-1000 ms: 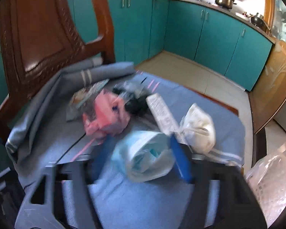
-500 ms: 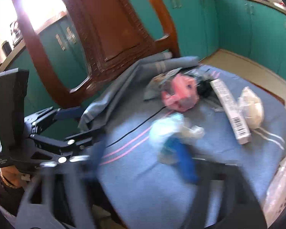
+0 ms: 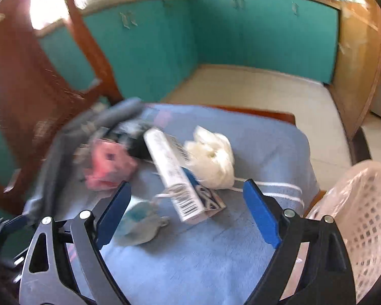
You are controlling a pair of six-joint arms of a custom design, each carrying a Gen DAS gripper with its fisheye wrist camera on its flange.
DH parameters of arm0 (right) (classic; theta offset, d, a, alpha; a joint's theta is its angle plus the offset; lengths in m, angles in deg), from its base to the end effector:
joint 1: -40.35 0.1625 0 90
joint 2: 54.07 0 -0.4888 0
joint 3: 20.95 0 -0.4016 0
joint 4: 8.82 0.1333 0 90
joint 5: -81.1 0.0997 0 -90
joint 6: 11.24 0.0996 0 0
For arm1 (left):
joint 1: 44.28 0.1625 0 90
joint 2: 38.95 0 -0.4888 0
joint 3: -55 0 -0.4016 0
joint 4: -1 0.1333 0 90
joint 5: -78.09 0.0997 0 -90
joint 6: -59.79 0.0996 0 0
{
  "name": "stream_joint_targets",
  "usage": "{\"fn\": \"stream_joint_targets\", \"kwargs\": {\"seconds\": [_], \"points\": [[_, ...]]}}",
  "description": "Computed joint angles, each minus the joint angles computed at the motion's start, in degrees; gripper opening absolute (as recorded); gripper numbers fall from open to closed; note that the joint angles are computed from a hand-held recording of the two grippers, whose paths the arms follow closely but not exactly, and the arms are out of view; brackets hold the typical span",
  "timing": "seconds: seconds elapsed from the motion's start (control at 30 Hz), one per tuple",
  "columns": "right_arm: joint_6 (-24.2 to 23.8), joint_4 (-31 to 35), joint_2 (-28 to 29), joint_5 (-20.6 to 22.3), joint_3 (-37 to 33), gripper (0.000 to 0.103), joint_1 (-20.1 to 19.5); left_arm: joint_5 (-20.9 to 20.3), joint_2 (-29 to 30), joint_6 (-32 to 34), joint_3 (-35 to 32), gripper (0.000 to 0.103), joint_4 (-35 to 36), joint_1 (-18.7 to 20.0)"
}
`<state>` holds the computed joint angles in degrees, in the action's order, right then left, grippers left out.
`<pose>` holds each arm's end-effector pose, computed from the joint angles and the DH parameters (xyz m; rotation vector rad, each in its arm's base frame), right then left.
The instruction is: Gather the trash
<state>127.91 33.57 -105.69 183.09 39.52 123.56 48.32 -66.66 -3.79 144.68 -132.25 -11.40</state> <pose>0.0310 -0.6921 0.3455 0.6671 -2.5045 0.7236 -0.4686 -0.5646 -0.0435 0.0858 2.2011 -0.9265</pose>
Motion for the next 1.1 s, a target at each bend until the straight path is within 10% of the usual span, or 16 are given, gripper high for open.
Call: {"fn": "stream_joint_targets", "kwargs": {"seconds": [0.23, 0.4, 0.53, 0.8, 0.93, 1.1], "points": [[-7.06, -6.74, 3.44, 10.71, 1.78, 0.057, 3.14, 0.13, -0.71, -1.69, 0.37, 0.091, 2.48, -0.46], [-9.24, -2.25, 3.16, 9.36, 1.98, 0.023, 2.42, -0.28, -0.69, -1.16, 0.61, 0.091, 1.31, -0.43], [-8.54, 5.25, 3.2, 5.61, 1.1, 0.022, 1.49, -0.77, -0.22, 0.46, 0.38, 0.091, 0.01, -0.59], [-15.6, 20.24, 3.15, 2.09, 2.14, 0.026, 0.87, -1.03, -0.46, -0.61, 0.91, 0.091, 0.37, -0.5], [-17.21, 21.42, 1.19, -1.85, 3.0, 0.071, 0.4, -1.37, -0.54, -1.15, 1.16, 0.091, 0.3, -0.38], [-13.35, 26.05, 1.59, -10.99, -2.82, 0.081, -1.02, -1.73, -0.43, -1.21, 1.21, 0.091, 0.53, -0.32]]}}
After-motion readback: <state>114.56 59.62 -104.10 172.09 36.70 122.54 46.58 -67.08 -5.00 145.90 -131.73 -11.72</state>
